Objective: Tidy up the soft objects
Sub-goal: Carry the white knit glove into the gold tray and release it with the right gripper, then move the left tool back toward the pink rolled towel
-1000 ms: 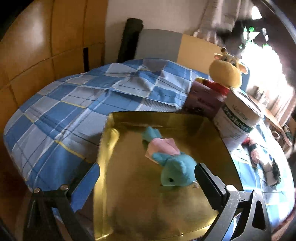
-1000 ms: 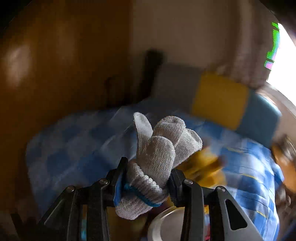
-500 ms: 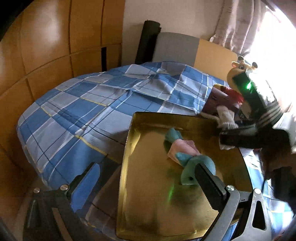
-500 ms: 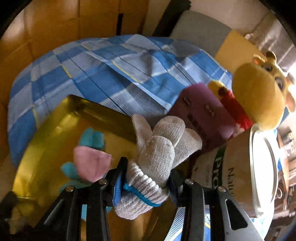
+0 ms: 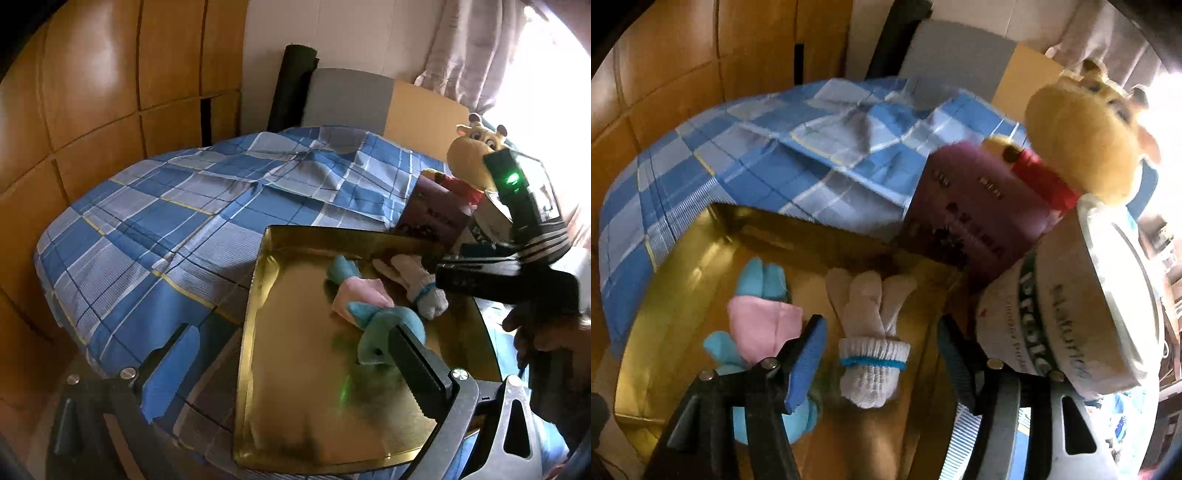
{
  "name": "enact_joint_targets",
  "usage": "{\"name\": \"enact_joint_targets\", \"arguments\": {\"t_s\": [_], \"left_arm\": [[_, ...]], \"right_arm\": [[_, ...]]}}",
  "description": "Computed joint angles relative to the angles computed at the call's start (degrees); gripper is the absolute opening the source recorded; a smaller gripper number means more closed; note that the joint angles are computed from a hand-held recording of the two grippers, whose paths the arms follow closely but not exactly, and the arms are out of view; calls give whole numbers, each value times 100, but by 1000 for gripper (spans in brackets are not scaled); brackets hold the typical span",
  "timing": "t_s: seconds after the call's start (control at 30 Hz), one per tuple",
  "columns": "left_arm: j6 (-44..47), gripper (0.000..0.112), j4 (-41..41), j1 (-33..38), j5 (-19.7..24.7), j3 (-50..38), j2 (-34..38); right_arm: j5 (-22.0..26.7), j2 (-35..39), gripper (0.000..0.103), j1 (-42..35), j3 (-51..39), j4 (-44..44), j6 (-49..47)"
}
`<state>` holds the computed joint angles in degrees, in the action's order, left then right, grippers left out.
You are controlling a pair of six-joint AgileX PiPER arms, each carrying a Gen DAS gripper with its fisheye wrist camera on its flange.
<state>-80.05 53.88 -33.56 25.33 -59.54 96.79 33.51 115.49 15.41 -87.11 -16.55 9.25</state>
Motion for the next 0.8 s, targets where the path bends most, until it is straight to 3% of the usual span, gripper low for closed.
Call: {"name": "enact_joint_targets", "arguments": {"t_s": [0.47, 0.6, 0.8], "left_arm": [[255, 103, -79, -414, 149, -157, 51], [377, 103, -69, -619, 248, -275, 105], [447, 103, 138, -1012, 451, -483, 235]], "right_arm": [[-1603, -2041, 63, -333, 2544, -653, 678], [-1988, -2533, 69, -667, 3174, -776, 794], [-2202, -3028, 69, -1325, 3748, -215, 226]]}}
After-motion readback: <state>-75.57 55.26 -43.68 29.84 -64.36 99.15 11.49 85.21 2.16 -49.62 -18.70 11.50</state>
